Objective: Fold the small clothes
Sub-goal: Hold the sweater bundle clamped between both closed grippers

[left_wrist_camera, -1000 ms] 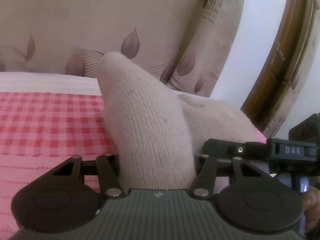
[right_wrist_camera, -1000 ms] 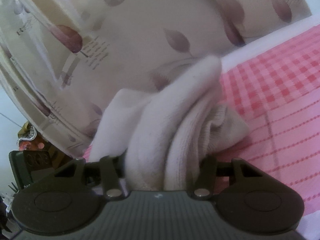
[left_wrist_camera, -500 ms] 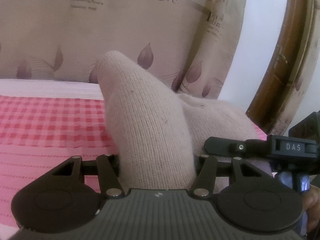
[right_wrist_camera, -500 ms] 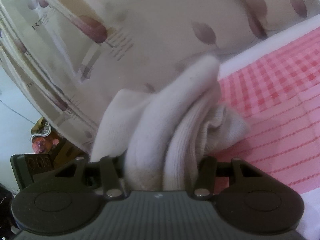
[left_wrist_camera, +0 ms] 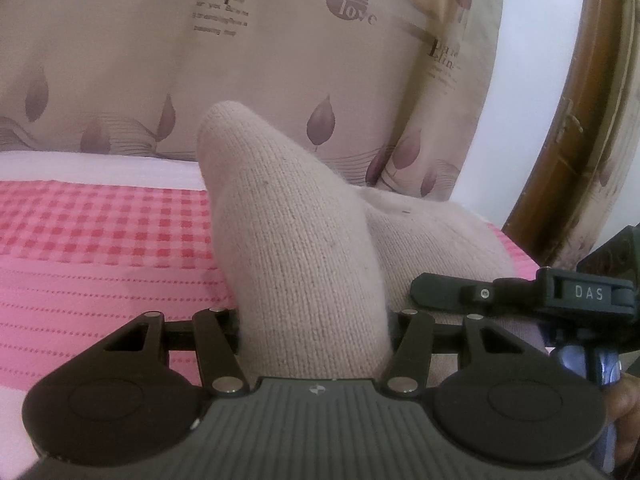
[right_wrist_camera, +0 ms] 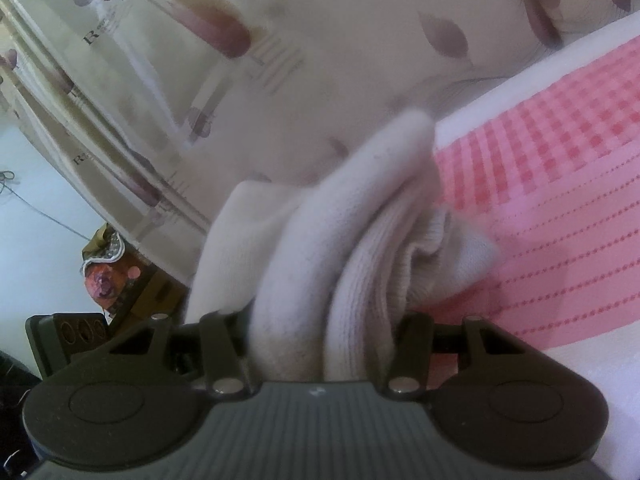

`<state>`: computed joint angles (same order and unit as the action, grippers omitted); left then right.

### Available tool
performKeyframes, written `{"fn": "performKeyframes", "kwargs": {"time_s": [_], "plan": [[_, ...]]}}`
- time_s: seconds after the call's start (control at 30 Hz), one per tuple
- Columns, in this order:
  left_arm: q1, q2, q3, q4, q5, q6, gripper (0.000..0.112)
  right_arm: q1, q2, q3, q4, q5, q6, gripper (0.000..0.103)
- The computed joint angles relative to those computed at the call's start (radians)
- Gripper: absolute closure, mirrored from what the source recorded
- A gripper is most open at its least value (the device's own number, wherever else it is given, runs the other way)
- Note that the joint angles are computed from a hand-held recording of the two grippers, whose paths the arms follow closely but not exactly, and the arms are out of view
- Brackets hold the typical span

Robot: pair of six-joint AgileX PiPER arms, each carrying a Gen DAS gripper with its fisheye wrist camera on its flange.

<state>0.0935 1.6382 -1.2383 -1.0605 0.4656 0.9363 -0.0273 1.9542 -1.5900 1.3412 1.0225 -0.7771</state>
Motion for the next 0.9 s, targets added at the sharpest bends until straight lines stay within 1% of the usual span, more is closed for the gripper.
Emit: {"fn": "performKeyframes", "kwargs": {"time_s": [0.33,0.63,0.9], "plan": [[0.031,-0.076,0.087,-0.004,0.019,0.024,0.058,0.017,-0.074,0.129,0.037,-0.015,-0.036,0.052],[0.062,-0.139,0.154,-0.045,0.036,0.077,0.058,0.03,-0.133,0.197,0.048,-0.021,-0.053,0.052],[0.073,-0.19,0.199,-0.046,0.045,0.078,0.058,0.034,-0.176,0.243,0.055,-0.023,-0.063,0.052]]}}
